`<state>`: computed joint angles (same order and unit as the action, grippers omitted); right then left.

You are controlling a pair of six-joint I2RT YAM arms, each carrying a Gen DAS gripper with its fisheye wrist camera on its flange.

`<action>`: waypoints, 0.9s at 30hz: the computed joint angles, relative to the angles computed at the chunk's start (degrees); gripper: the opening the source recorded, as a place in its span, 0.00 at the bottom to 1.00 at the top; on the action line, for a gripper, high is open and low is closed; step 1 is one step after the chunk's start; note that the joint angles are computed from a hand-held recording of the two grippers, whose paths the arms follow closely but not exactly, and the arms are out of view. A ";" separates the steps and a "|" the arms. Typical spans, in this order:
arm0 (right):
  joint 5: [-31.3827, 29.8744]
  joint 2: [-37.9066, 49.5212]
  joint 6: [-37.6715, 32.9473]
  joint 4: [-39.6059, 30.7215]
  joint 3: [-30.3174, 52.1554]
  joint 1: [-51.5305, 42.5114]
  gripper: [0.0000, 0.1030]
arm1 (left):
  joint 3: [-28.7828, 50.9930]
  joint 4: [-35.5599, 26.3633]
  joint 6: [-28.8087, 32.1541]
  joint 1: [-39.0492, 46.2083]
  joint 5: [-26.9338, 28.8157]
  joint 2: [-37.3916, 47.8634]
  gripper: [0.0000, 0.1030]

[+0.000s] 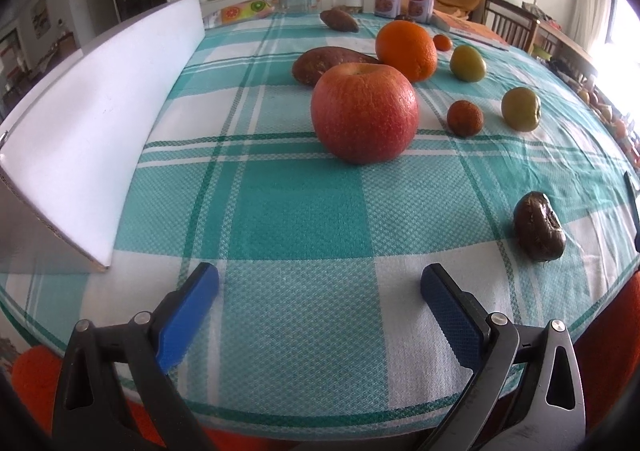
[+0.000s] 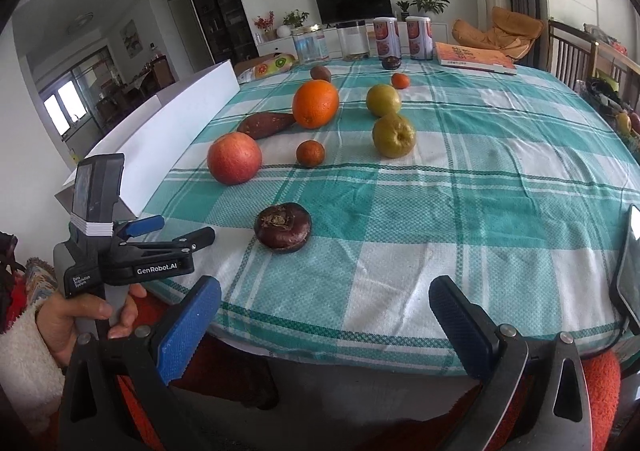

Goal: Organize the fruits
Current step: 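Grasp the red apple with the left tool while the right tool grasps the dark purple fruit, then carry both fruits into the white box and open both tools to release them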

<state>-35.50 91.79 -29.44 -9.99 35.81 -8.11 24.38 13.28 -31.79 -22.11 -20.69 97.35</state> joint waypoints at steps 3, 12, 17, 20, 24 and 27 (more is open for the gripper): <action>2.58 6.26 1.63 -0.99 4.60 5.28 0.78 | 0.98 -5.19 1.16 4.03 5.40 -4.35 0.96; 4.83 17.39 5.62 -1.40 13.42 13.08 0.74 | 9.56 -3.46 15.23 12.26 15.35 -2.77 0.96; 7.72 18.43 8.12 0.88 14.69 15.81 0.50 | 17.29 -4.69 18.08 12.68 16.47 5.22 0.96; 7.18 18.74 8.65 -0.60 15.64 15.23 0.47 | 18.06 -4.10 19.20 11.96 15.64 5.99 0.75; 5.29 18.00 8.80 -3.03 15.75 12.88 0.47 | 15.69 -3.72 17.72 12.40 16.97 3.80 0.67; 3.91 17.85 9.37 -6.88 17.93 11.97 0.47 | 13.14 -5.05 14.94 14.31 18.91 -0.87 0.67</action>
<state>-31.59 109.65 -20.07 -16.87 53.74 3.86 37.53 8.23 -16.85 -7.80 -1.77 96.48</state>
